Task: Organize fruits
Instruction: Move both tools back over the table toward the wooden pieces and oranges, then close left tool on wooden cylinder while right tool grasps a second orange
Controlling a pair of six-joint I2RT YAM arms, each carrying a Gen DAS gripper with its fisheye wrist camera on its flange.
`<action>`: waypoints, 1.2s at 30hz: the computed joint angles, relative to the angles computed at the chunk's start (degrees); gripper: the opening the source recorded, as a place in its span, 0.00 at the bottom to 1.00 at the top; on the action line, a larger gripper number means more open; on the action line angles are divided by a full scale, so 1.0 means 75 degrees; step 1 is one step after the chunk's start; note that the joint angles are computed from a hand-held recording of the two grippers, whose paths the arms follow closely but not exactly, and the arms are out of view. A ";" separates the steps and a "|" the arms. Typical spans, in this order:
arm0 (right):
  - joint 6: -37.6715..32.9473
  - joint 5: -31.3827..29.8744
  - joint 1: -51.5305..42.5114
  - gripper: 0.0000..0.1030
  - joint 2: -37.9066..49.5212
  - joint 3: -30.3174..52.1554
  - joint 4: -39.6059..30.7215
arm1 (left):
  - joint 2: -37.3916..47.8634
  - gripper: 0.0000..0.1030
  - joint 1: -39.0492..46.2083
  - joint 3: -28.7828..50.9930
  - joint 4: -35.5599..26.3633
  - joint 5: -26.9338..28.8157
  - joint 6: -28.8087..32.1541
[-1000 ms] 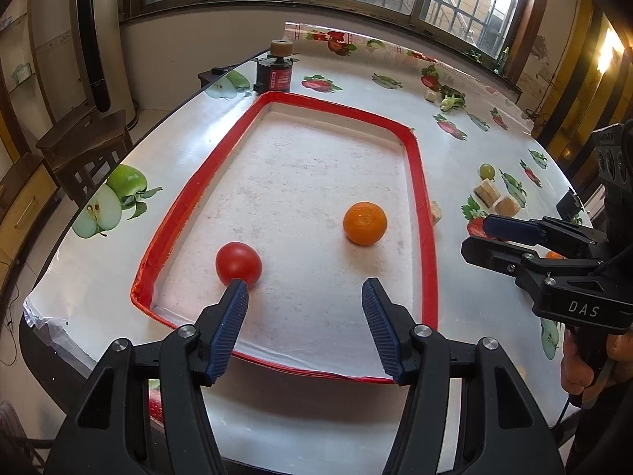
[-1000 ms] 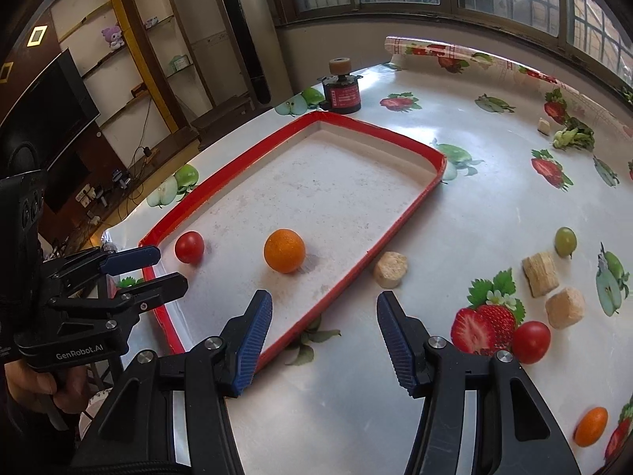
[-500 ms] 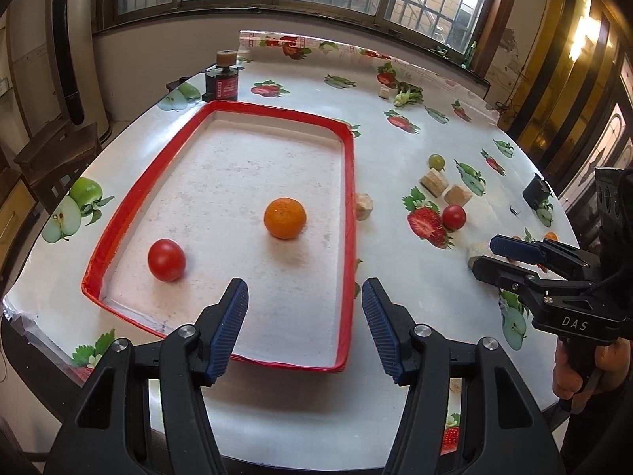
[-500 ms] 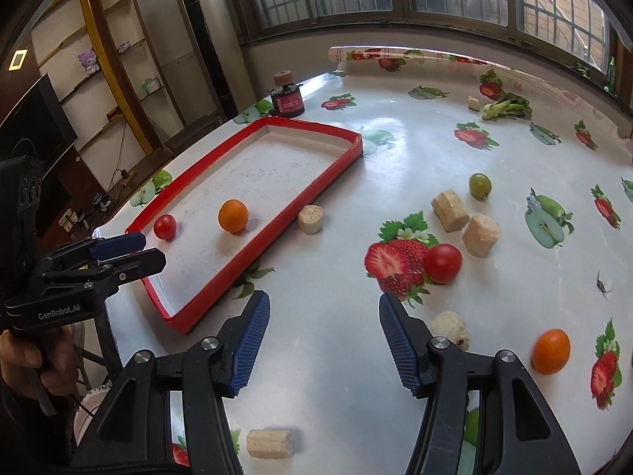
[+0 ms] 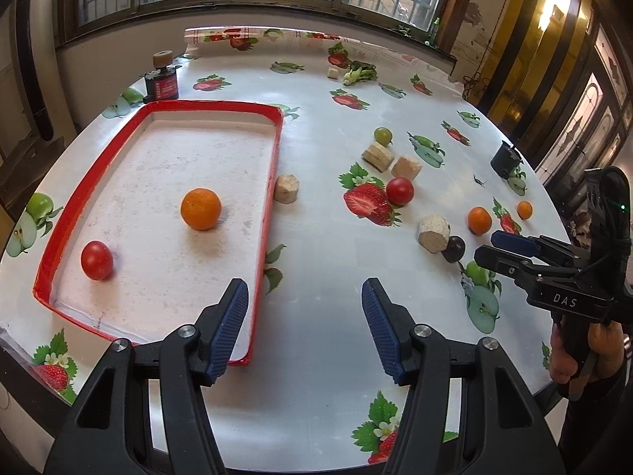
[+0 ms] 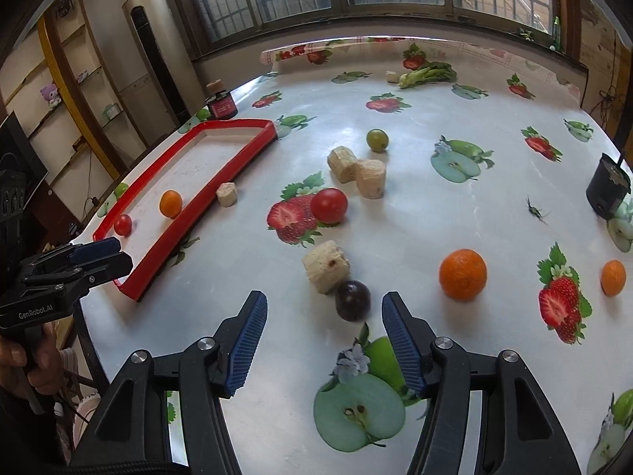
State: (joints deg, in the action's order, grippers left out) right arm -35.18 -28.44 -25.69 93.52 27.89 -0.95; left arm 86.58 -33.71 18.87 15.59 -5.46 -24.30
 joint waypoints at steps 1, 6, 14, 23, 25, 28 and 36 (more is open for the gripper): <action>-0.0066 -0.0037 -0.0137 0.61 0.0040 0.0038 -0.0036 | 0.0053 0.57 -0.0078 0.0051 -0.0009 0.0004 -0.0029; -0.0375 -0.0193 -0.0762 0.61 0.0269 0.0194 -0.0150 | 0.0428 0.57 -0.0472 0.0371 -0.0059 -0.0085 -0.0153; -0.0466 -0.0200 -0.1356 0.61 0.0874 0.0631 -0.0121 | 0.1005 0.57 -0.0854 0.0899 -0.0200 -0.0131 -0.0205; -0.0399 0.0017 -0.1268 0.61 0.1614 0.1186 0.0059 | 0.2066 0.57 -0.1294 0.2082 -0.0568 -0.0057 0.0054; -0.0383 0.0071 -0.1228 0.61 0.1752 0.1306 0.0096 | 0.2332 0.57 -0.1342 0.2400 -0.0654 0.0020 0.0138; -0.0330 0.0119 -0.1128 0.60 0.1945 0.1532 0.0083 | 0.2766 0.57 -0.1406 0.2916 -0.0819 0.0082 0.0267; -0.0040 0.0228 -0.0822 0.50 0.2666 0.2294 0.0077 | 0.3552 0.57 -0.1384 0.3919 -0.1192 0.0311 0.0494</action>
